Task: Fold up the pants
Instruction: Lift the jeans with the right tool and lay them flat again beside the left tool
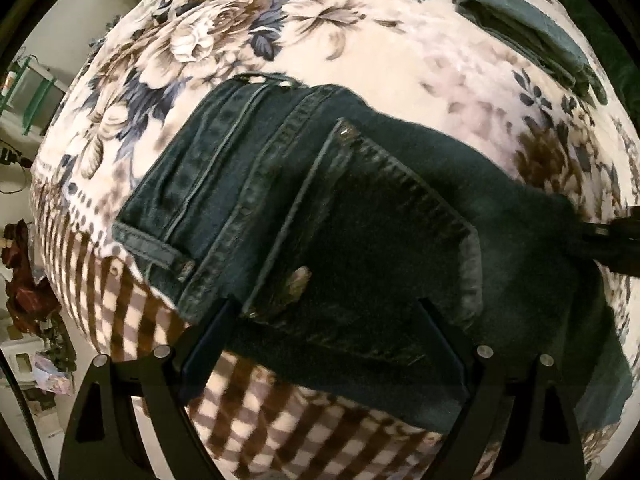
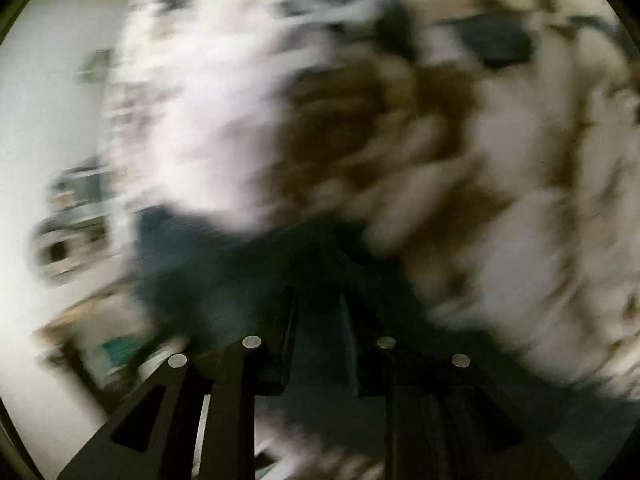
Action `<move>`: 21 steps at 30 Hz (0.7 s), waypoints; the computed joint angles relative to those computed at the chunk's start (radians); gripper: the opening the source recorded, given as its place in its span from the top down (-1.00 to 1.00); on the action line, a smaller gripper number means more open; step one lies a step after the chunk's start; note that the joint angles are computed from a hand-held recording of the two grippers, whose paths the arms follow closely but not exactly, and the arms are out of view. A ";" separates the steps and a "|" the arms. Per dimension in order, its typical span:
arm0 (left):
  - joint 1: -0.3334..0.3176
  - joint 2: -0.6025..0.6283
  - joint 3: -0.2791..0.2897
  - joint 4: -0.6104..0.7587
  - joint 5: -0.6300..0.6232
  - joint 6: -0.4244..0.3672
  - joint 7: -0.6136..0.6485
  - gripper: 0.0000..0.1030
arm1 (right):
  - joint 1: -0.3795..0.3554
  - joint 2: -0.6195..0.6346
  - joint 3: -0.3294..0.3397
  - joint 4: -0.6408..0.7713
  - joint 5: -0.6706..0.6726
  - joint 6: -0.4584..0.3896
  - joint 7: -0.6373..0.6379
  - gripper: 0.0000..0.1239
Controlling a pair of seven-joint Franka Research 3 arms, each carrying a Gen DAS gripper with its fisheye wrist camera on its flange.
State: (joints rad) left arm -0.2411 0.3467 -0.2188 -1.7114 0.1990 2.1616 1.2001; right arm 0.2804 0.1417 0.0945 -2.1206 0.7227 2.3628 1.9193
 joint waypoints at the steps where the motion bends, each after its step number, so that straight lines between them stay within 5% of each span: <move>1: 0.001 -0.011 0.001 -0.013 0.005 0.008 0.002 -0.75 | -0.015 0.006 0.022 0.000 -0.043 0.019 0.068 0.71; 4: 0.018 -0.057 0.005 -0.063 -0.005 0.044 0.004 -0.75 | 0.024 -0.045 0.019 -0.038 -0.017 0.066 0.086 0.56; 6: 0.032 -0.091 0.010 -0.096 -0.014 0.076 -0.002 -0.76 | 0.051 -0.112 0.027 -0.090 0.004 0.104 0.103 -0.09; 8: 0.048 -0.114 0.025 -0.111 -0.008 0.092 -0.022 -0.76 | 0.080 -0.172 0.042 -0.144 0.007 0.167 0.168 -0.24; 11: 0.081 -0.110 0.040 -0.104 -0.042 0.078 -0.049 -0.75 | 0.131 -0.252 0.079 -0.226 -0.061 0.229 0.405 -0.24; 13: 0.107 -0.087 0.048 -0.079 -0.084 0.046 -0.074 -0.75 | 0.191 -0.308 0.098 -0.330 0.083 0.320 0.496 -0.24; 15: 0.144 -0.071 0.047 -0.071 -0.168 0.032 -0.082 -0.75 | 0.277 -0.293 0.108 -0.367 0.332 0.432 0.468 -0.24; 19: 0.209 -0.039 0.036 -0.072 -0.342 0.046 -0.074 -0.71 | 0.381 -0.253 0.121 -0.394 0.883 0.602 0.179 -0.18; 21: 0.225 -0.025 0.028 -0.075 -0.388 0.085 -0.057 -0.42 | 0.392 -0.221 0.155 -0.376 0.959 0.700 0.175 0.29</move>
